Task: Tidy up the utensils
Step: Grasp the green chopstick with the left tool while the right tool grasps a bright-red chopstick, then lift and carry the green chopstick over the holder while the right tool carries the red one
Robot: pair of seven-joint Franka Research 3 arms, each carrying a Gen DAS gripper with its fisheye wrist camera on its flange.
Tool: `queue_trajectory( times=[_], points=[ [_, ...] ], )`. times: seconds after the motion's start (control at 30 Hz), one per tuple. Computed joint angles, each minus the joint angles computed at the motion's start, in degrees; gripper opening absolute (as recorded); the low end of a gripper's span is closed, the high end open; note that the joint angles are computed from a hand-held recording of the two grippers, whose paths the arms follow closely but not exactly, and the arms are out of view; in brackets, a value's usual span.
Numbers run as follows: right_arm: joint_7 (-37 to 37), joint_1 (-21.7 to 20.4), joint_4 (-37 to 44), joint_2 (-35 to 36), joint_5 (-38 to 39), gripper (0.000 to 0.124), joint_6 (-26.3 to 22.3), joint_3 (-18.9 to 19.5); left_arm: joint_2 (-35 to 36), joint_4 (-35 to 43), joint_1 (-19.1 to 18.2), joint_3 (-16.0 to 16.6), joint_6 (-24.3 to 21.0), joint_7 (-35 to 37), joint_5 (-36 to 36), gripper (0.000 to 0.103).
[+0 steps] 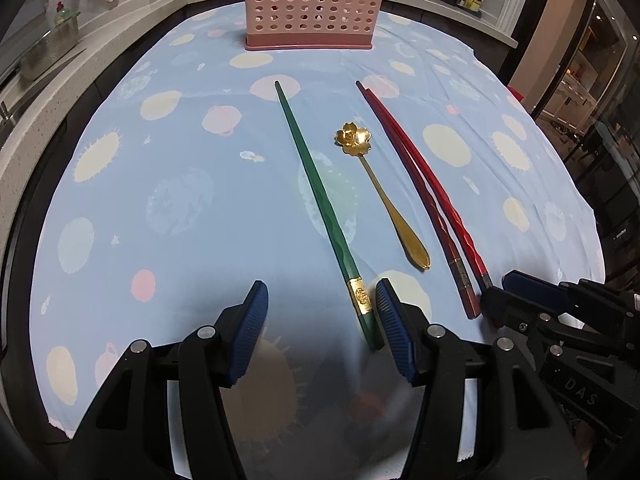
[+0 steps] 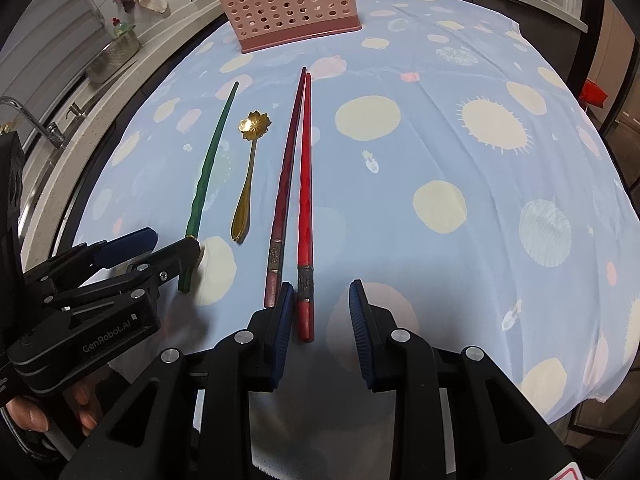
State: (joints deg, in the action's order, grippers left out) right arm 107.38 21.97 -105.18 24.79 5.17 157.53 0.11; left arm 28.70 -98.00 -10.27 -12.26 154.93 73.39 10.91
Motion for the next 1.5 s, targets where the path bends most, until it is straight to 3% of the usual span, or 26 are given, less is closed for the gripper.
queue_trajectory(
  times=[0.17, 0.23, 0.37, 0.43, 0.8, 1.13, 1.5],
  points=[
    [0.6, 0.7, 0.9, 0.9, -1.1, 0.026, 0.6, -0.8, 0.0, -0.3, -0.2, 0.3, 0.9, -0.1, 0.7, 0.046],
    [0.7, 0.9, 1.1, 1.1, -1.6, 0.022, 0.9, -1.0, -0.1, -0.5, 0.2, -0.2, 1.3, 0.4, 0.4, 0.035],
    [0.7, 0.8, 1.0, 1.3, -1.6, 0.011, 1.6, -1.0, 0.0, -0.7, 1.3, -1.5, 1.7, 2.0, -1.4, 0.024],
    [0.5, 0.5, 0.8, 1.2, -1.0, 0.008, 2.0, -0.7, 0.2, -0.7, 2.8, -3.1, 1.7, 3.9, -3.8, 0.01],
    [1.0, 0.7, -1.8, -1.4, -0.9, 0.007, 5.6, -1.3, -2.4, -3.2, 4.2, -3.9, 4.2, 6.0, -8.6, 0.008],
    [2.3, 0.1, -2.4, -4.8, -0.6, 0.007, 10.5, -2.1, -5.7, -3.3, 3.1, -2.1, 7.7, 3.3, -7.2, 0.007],
    [2.9, -0.5, 3.6, -4.1, -0.7, 0.007, 15.5, -4.2, -4.9, 3.5, 2.4, 0.7, 11.3, -1.4, -2.9, 0.007]
  ],
)
